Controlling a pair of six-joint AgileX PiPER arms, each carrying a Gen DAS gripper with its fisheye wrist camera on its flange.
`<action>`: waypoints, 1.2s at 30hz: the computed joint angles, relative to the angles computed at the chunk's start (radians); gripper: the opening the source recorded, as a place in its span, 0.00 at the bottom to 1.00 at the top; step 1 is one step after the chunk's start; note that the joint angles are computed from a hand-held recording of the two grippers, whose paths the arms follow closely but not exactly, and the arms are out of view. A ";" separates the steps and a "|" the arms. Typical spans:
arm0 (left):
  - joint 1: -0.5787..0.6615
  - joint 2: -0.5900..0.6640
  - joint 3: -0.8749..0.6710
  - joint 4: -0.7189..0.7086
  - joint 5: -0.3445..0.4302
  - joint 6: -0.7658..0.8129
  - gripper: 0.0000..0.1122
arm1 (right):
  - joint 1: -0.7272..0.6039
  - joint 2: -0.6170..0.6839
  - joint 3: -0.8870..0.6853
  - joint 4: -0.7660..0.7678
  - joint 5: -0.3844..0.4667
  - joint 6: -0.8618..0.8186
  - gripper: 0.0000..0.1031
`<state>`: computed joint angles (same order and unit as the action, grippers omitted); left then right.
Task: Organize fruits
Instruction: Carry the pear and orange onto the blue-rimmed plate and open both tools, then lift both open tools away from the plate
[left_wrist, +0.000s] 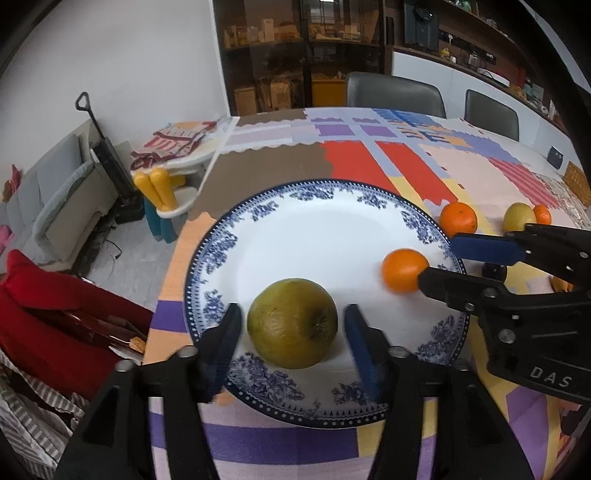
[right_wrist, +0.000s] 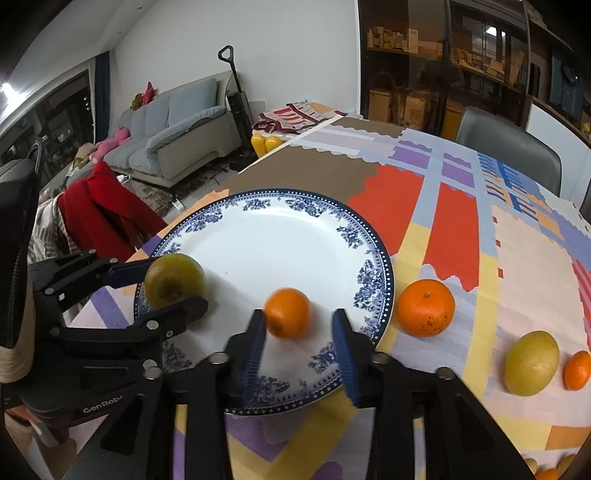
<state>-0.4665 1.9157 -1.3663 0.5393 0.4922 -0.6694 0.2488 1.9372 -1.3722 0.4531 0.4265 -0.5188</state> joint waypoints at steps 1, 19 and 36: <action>-0.006 -0.004 0.004 0.033 0.009 -0.038 0.55 | -0.001 -0.008 0.009 -0.001 -0.009 0.003 0.44; -0.232 -0.239 0.109 0.304 0.147 -0.412 0.76 | -0.071 -0.399 0.358 -0.037 -0.185 0.013 0.70; -0.498 -0.243 0.015 0.398 0.286 -0.560 0.90 | -0.394 -0.722 0.570 0.499 -0.029 -0.567 0.75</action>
<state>-0.9646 1.6730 -1.3512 0.9374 0.7779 -1.2297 -0.1453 1.2149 -0.8024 0.9524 0.3970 -1.0861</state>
